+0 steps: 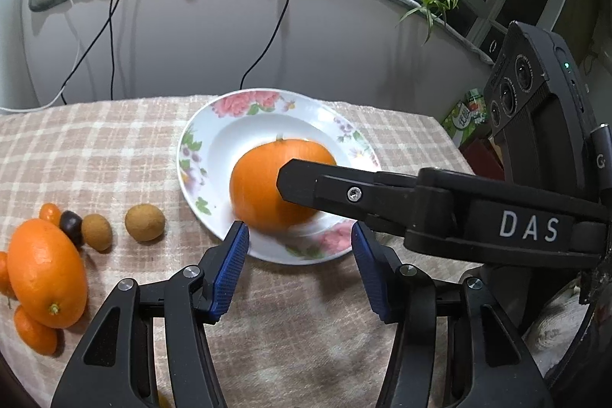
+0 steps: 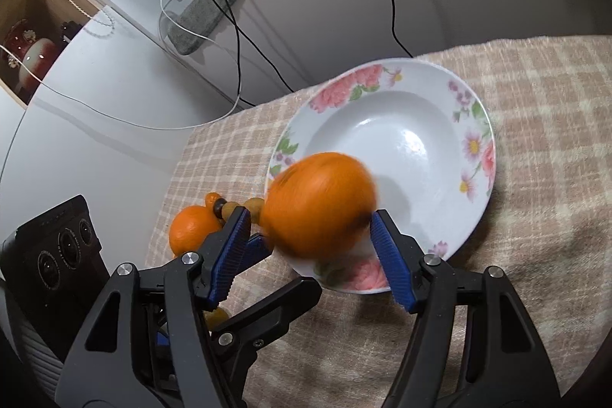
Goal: Organize fruits
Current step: 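Carry the large orange onto the white plate and open the right tool, then withdraw the right tool from the plate back toward the fruit cluster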
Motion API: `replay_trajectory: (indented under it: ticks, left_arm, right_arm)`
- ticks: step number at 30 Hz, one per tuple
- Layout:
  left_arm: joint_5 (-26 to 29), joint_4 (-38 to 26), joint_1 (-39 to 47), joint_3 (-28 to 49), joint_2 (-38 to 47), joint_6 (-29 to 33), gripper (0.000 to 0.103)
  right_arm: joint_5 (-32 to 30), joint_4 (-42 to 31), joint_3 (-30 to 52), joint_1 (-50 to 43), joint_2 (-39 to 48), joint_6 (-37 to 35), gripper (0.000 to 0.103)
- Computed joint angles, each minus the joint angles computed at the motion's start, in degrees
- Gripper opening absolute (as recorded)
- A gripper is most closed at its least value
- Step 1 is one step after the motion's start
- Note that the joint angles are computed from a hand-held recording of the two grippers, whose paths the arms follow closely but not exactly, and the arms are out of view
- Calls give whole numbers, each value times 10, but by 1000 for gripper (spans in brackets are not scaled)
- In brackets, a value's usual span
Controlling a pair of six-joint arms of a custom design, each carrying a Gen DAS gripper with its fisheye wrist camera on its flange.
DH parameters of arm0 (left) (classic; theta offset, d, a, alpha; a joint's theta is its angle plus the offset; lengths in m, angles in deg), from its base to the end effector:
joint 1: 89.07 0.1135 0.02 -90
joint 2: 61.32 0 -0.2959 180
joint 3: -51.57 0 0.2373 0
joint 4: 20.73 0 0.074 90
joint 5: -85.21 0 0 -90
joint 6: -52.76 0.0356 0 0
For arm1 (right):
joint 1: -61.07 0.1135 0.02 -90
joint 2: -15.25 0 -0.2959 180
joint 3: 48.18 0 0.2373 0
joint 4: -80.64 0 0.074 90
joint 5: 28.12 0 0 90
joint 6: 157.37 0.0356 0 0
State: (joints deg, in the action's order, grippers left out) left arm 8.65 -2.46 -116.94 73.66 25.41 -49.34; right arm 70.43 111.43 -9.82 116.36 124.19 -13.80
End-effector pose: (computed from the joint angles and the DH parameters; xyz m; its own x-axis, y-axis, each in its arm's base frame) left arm 0.1550 -0.0913 0.1159 -0.7507 0.1663 -0.6394 0.4491 0.8383 -0.3091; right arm 0.1631 0.2262 0.0997 -0.8181 0.2162 -0.5329 -0.1509 0.8134 0.5617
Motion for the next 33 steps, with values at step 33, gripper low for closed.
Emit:
replay_trajectory:
  ticks: [33]
  left_arm:
    - [49, -186, 168, -45, -228, 94, 59]
  right_arm:
    - [297, -375, 162, 156, -78, -10, 86]
